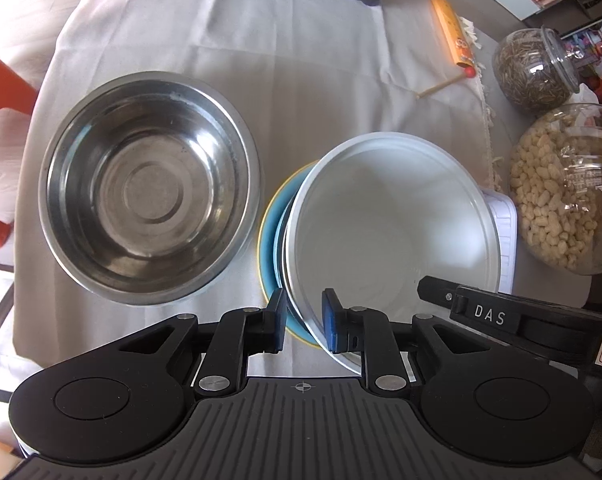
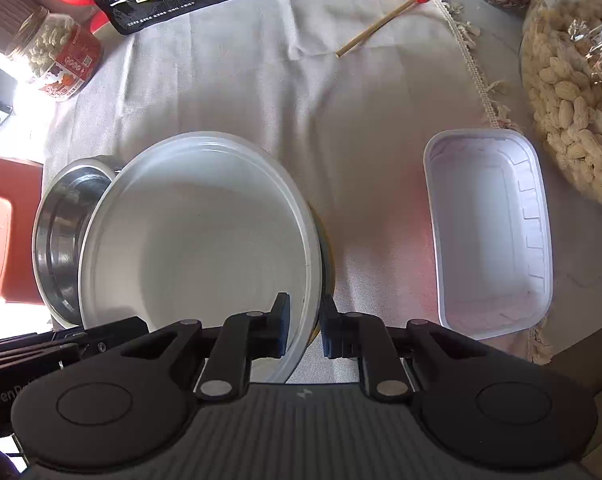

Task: Organize plates and bowls
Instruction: 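Carry the white paper bowl onto the blue bowl and release with right tool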

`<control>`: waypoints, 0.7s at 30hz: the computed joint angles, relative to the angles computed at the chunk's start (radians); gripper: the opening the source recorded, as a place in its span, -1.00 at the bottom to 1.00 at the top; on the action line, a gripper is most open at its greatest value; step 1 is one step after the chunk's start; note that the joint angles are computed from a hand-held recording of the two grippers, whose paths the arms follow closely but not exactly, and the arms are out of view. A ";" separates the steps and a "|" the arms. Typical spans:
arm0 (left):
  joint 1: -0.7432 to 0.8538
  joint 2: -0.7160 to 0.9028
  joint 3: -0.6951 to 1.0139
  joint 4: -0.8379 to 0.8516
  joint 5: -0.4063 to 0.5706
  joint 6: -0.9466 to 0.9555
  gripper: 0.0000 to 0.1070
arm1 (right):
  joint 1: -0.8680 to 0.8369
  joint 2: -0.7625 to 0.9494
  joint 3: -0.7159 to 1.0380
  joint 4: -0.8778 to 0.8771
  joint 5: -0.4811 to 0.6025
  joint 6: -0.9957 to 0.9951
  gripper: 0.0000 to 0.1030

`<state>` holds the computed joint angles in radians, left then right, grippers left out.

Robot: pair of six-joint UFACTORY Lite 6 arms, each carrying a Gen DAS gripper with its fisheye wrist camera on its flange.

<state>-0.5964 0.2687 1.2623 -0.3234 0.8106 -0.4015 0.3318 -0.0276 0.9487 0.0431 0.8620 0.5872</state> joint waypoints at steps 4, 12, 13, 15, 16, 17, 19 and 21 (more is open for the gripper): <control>0.026 -0.020 -0.041 -0.046 -0.025 0.017 -0.50 | 0.008 0.008 0.001 -0.018 -0.007 0.023 -0.66; 0.030 -0.038 -0.092 -0.057 -0.051 -0.016 -0.34 | 0.010 -0.012 -0.003 -0.032 -0.012 0.007 -0.59; 0.027 -0.037 -0.093 -0.052 -0.053 -0.022 -0.35 | 0.008 -0.008 -0.003 -0.030 -0.011 0.000 -0.59; 0.024 -0.047 -0.110 -0.052 -0.068 -0.021 -0.35 | 0.006 -0.002 -0.002 -0.028 -0.012 -0.013 -0.59; 0.025 -0.053 -0.119 -0.057 -0.075 -0.019 -0.35 | 0.007 -0.004 -0.002 -0.032 -0.013 -0.011 -0.59; 0.028 -0.062 -0.135 -0.066 -0.087 -0.015 -0.35 | 0.007 -0.011 -0.006 -0.037 -0.019 -0.010 -0.59; 0.034 -0.082 -0.167 -0.085 -0.116 -0.013 -0.35 | 0.003 -0.026 -0.015 -0.039 -0.029 -0.007 -0.59; 0.044 -0.099 -0.191 -0.105 -0.137 -0.007 -0.35 | -0.001 -0.034 -0.026 -0.042 -0.037 -0.005 -0.57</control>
